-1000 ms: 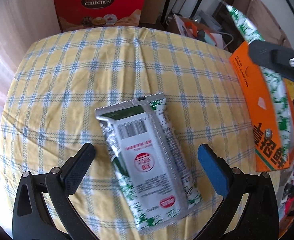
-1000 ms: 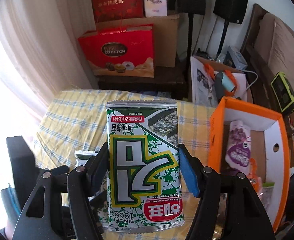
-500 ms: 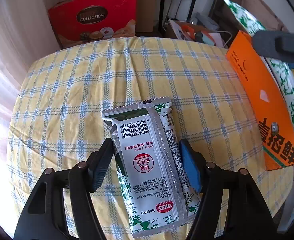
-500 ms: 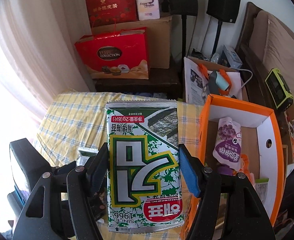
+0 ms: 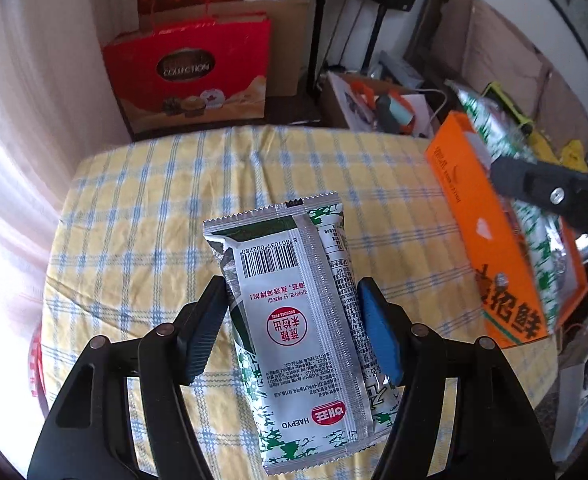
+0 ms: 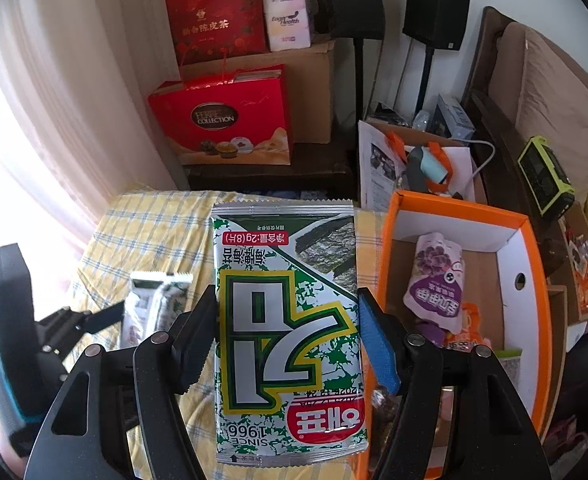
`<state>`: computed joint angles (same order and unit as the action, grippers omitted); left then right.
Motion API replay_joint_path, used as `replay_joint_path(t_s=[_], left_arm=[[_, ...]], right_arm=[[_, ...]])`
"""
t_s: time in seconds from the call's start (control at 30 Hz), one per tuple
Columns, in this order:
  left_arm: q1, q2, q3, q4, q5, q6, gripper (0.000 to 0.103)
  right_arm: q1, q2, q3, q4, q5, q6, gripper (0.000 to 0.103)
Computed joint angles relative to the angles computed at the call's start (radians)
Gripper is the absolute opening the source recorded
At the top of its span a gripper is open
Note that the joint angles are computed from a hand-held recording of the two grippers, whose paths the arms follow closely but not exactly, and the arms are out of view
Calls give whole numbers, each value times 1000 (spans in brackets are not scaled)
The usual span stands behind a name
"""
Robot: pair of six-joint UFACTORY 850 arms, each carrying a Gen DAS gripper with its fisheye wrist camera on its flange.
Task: Organize objects
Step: 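Lift both seaweed packets and carry them over the orange box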
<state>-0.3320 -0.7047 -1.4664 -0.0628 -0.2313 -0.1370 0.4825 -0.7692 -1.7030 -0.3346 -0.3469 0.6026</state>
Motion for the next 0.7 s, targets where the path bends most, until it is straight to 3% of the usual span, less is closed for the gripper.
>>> replay_joint_path(t_s=[0.33,0.7], left_arm=[[-38,45,-15,69,-16,-57,63],[-90,32,-79,9,-45,-2,63]], right_arm=[[-19,64,83,-65,10,80,68],[-57,139,179,-142,22,160,68]])
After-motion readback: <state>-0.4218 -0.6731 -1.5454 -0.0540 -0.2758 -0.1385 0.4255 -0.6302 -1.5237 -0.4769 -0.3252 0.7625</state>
